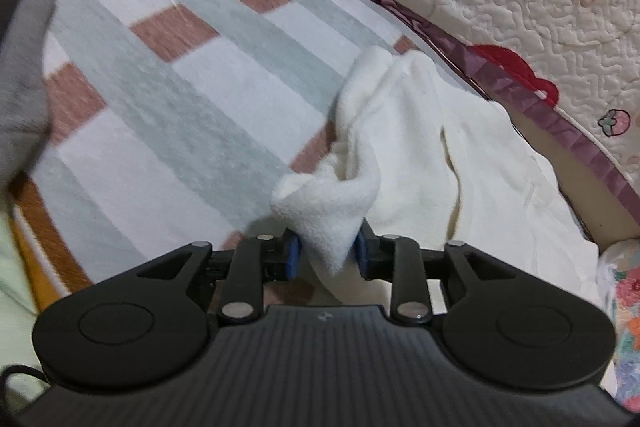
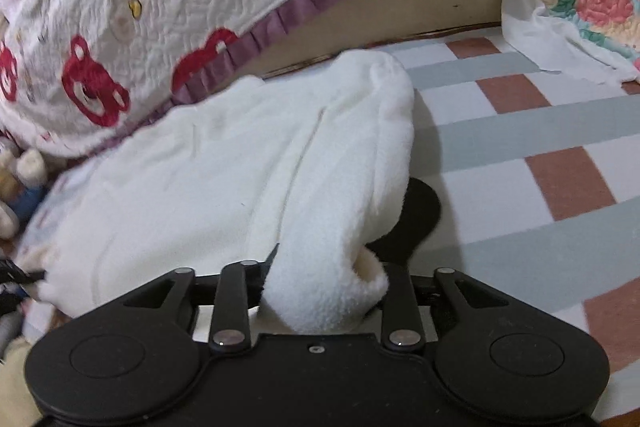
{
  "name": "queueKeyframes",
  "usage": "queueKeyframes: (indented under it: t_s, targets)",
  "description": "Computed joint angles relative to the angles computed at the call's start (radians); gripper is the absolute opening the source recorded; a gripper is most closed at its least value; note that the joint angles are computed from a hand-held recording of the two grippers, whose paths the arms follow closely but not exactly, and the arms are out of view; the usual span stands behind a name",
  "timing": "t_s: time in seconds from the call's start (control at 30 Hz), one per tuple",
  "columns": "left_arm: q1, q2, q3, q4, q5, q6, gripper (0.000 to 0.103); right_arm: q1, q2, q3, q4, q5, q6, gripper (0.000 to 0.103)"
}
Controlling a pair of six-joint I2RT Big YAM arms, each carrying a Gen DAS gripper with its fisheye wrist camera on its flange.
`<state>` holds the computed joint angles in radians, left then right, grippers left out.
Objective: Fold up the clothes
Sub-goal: 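Lay the sweater flat on the blanket and open both grippers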
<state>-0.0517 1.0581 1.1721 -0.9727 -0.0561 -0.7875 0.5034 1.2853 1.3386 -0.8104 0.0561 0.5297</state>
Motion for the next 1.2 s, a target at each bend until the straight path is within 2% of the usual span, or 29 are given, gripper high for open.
queueKeyframes:
  t_s: [0.03, 0.13, 0.2, 0.3, 0.37, 0.47, 0.5, 0.53, 0.6, 0.63, 0.77, 0.93, 1.0, 1.07, 1.1, 1.13, 1.2]
  targets:
    - [-0.001, -0.004, 0.002, -0.004, -0.01, 0.004, 0.032, -0.001, -0.006, -0.003, -0.013, 0.016, -0.009, 0.041]
    - [-0.008, -0.001, 0.014, -0.019, -0.035, 0.028, 0.032, -0.006, -0.028, -0.011, -0.065, 0.102, -0.046, 0.043]
    - [-0.021, 0.009, 0.03, -0.036, -0.064, 0.052, 0.032, -0.026, -0.051, -0.031, -0.072, 0.131, -0.052, 0.043]
    - [-0.049, 0.023, 0.058, -0.069, -0.133, 0.101, 0.034, -0.071, -0.077, -0.055, -0.069, 0.121, 0.007, 0.043]
    - [-0.071, 0.027, 0.077, -0.092, -0.196, 0.131, 0.037, -0.096, -0.092, -0.07, -0.053, 0.1, 0.05, 0.043]
    - [-0.104, 0.032, 0.109, -0.143, -0.37, 0.169, 0.034, -0.103, -0.095, -0.074, -0.034, 0.09, 0.043, 0.043]
    - [-0.1, 0.027, 0.115, -0.149, -0.396, 0.177, 0.034, -0.099, -0.091, -0.072, -0.031, 0.091, 0.034, 0.043]
    - [-0.074, 0.01, 0.109, -0.131, -0.35, 0.17, 0.035, -0.094, -0.087, -0.069, -0.029, 0.093, 0.026, 0.044]
    - [-0.005, -0.029, 0.086, -0.078, -0.19, 0.127, 0.036, -0.081, -0.077, -0.06, -0.025, 0.103, 0.015, 0.044]
    - [0.008, -0.032, 0.085, -0.063, -0.151, 0.122, 0.036, -0.075, -0.073, -0.056, -0.022, 0.109, 0.011, 0.044]
    - [0.0, 0.007, 0.127, -0.043, -0.115, 0.181, 0.042, -0.074, -0.058, -0.027, 0.045, 0.097, -0.028, 0.045]
    - [0.011, 0.126, 0.224, -0.011, -0.045, 0.247, 0.049, -0.1, 0.044, 0.105, 0.082, 0.03, -0.192, 0.047]
    - [0.031, 0.178, 0.255, 0.014, -0.002, 0.29, 0.049, -0.108, 0.099, 0.173, 0.081, -0.003, -0.266, 0.052]
    - [0.059, 0.212, 0.254, 0.099, 0.119, 0.343, 0.057, -0.124, 0.18, 0.265, 0.034, -0.041, -0.333, 0.078]
    - [0.074, 0.225, 0.245, 0.163, 0.206, 0.39, 0.067, -0.134, 0.218, 0.301, 0.016, -0.051, -0.353, 0.083]
    - [0.076, 0.246, 0.251, 0.2, 0.24, 0.433, 0.067, -0.144, 0.247, 0.315, 0.018, -0.049, -0.355, 0.086]
    - [0.054, 0.311, 0.31, 0.18, 0.156, 0.521, 0.067, -0.162, 0.301, 0.343, 0.024, -0.039, -0.351, 0.085]
